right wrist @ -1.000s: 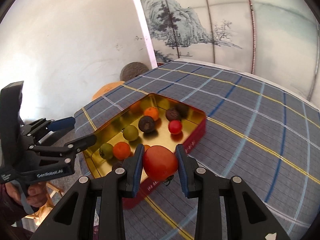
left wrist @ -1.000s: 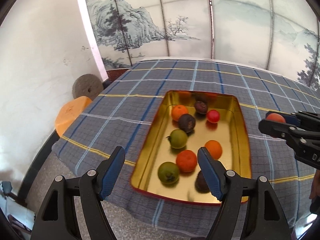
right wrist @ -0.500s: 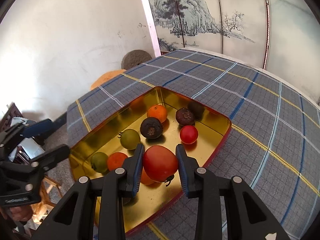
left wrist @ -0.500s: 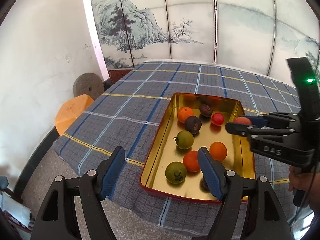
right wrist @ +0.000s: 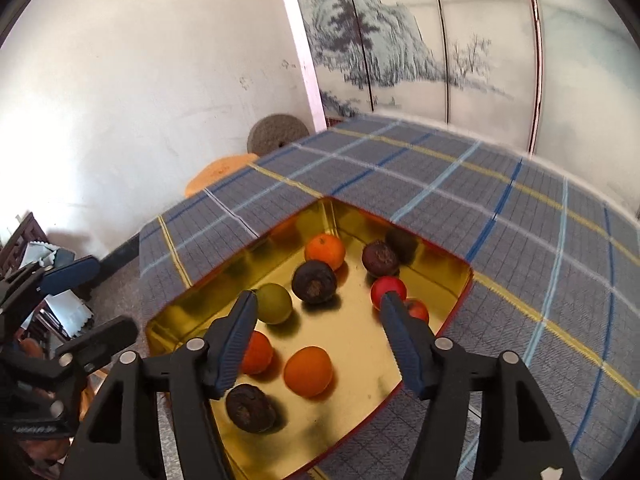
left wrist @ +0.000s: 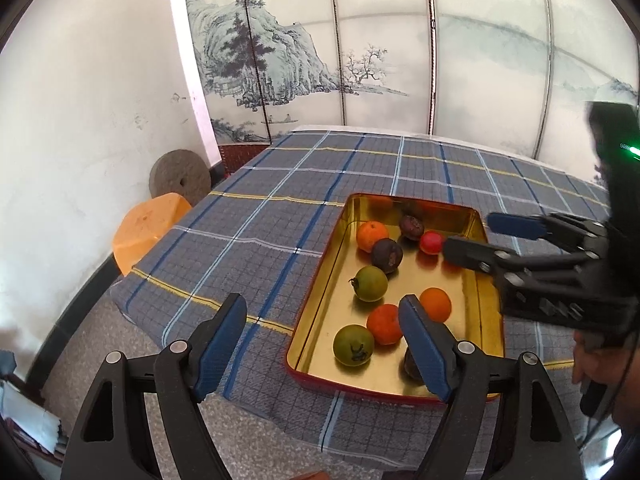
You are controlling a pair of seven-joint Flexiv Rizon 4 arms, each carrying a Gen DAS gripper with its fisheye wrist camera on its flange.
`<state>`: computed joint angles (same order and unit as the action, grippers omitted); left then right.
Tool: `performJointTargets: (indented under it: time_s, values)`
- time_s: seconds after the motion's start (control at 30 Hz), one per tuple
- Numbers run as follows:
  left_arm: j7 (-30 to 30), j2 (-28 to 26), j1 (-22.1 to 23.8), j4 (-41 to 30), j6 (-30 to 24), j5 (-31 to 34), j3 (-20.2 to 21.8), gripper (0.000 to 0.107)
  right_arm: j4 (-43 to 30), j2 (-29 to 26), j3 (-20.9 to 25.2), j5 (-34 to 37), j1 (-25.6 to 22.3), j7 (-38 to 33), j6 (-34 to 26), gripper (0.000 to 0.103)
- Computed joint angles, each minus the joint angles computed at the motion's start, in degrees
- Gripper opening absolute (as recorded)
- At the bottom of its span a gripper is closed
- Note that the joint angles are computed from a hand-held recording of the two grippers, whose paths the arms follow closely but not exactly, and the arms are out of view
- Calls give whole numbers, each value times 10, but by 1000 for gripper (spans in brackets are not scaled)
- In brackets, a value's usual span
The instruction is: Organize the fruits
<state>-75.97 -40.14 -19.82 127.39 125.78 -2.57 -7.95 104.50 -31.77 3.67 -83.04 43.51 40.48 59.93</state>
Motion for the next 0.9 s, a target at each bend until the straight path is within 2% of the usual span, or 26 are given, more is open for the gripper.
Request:
performJointTargets:
  time_s: [0.07,0.17,0.2,0.27,0.37,0.53,0.9]
  values:
    - [-8,3,19,4,3,17,-12,80,7,17,5,5,26,-9,-61,77]
    - [-23,9,48,12,9,49,-31,81,15,36,20,17,56,-17,-141,78]
    - [-27,9,54,14,14,58,-34,81,14,36,23,16,54,-17,-142,80]
    - [-31,12,55,18,28,67,-33,81,19,52,37,37,90,-21,-235,89]
    - [-39,16,61,24,44,83,-35,82,24,65,53,44,114,-10,-310,94]
    - [-48,31,62,40,62,98,-35,85,18,70,74,56,132,-27,-371,95]
    - [-45,53,32,73,109,85,-14,93,-5,60,79,60,158,-55,-418,99]
